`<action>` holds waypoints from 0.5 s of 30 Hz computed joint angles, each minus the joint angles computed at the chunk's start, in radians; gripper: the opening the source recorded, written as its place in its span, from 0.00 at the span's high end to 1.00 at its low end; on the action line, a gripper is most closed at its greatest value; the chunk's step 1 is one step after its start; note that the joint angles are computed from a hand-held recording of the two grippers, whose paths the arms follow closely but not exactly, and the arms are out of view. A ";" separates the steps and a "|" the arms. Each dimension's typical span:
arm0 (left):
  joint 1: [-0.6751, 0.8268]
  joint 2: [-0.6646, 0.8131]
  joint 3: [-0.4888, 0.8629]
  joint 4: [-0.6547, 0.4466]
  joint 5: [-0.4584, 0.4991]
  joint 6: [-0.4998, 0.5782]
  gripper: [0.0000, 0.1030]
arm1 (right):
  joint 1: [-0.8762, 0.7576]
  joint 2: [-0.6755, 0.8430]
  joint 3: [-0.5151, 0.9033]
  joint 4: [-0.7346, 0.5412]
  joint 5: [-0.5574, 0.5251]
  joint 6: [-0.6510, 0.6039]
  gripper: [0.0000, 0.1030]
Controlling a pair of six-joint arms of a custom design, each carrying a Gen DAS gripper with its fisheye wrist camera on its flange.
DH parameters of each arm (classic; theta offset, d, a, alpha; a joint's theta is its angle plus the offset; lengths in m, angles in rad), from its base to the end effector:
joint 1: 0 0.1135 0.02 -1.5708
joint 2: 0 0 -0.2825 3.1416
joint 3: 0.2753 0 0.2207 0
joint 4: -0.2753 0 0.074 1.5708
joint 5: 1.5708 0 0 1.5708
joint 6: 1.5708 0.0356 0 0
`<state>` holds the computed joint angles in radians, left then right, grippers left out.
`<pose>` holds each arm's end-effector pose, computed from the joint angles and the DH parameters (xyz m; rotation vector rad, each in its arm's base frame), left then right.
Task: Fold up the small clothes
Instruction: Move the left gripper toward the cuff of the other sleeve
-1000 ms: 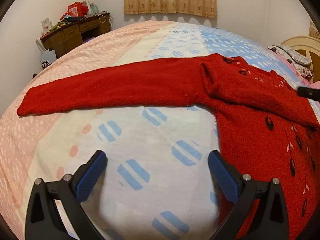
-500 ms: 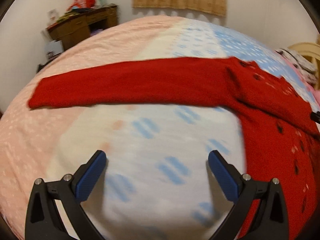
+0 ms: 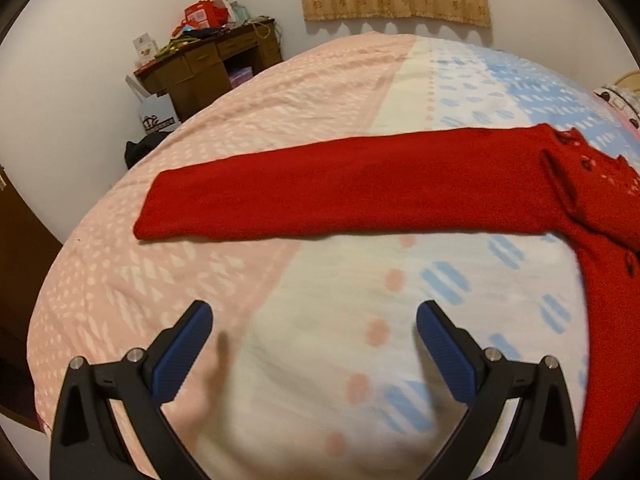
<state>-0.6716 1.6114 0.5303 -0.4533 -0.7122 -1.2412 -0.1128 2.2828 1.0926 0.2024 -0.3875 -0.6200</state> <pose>0.1616 -0.0988 0.1357 -0.7170 2.3890 0.4977 0.3970 -0.0314 0.0632 -0.7571 2.3441 0.1861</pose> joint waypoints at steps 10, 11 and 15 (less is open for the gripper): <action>0.114 -0.083 -0.063 0.008 0.010 0.103 0.00 | -0.012 -0.006 -0.027 0.031 -0.005 0.006 0.31; 0.137 -0.094 -0.070 0.011 0.012 0.121 0.00 | -0.014 -0.008 -0.029 0.029 -0.008 0.004 0.31; 0.230 -0.131 -0.091 0.016 0.000 0.196 0.00 | -0.019 -0.009 -0.037 0.035 -0.016 0.003 0.31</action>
<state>-0.4412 1.4802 0.4394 -0.4369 -0.7126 -1.0449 -0.1319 2.2738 1.0561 0.2373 -0.4032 -0.6170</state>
